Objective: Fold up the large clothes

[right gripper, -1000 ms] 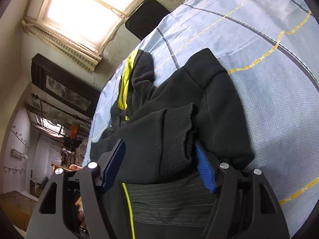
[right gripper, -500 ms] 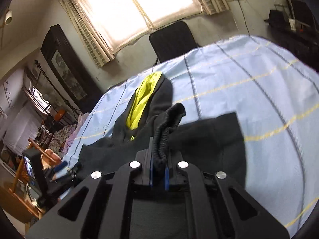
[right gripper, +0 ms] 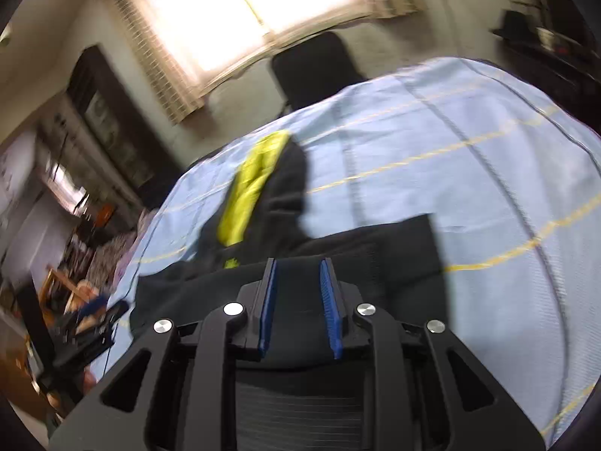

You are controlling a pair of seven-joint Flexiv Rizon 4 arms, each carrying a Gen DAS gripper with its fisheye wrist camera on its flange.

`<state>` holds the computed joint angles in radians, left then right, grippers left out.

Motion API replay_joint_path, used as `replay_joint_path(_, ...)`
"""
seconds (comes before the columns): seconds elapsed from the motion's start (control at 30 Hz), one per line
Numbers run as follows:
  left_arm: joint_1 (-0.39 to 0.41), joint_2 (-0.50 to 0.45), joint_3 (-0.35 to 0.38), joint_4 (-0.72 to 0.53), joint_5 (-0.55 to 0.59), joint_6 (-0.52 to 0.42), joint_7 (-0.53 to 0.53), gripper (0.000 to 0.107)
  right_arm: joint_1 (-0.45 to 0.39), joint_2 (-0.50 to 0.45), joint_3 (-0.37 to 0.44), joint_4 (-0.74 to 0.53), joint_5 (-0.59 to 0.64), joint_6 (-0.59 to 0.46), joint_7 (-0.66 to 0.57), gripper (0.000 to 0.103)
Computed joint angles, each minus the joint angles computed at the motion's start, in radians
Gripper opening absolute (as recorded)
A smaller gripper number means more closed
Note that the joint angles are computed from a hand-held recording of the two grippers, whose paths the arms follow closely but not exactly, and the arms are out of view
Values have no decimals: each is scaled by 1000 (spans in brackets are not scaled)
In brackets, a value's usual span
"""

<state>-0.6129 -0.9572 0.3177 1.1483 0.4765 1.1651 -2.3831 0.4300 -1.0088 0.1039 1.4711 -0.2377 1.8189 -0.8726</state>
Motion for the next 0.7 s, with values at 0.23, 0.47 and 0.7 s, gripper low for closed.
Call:
replay_joint_path(0.23,15,-134,-68,-122,-27,-59,155,75,18,-57,57,-64,-93,-193,-78,21)
replay_joint_path(0.47,29,-79,-30,-25,-96,53,127,77,35,-42,21,-64,-13,-141,-92,22)
replay_joint_path(0.7,81,-101,-41,-10,-158,47,134,78,-49,-95,112,-135,-11,-215,-91,17)
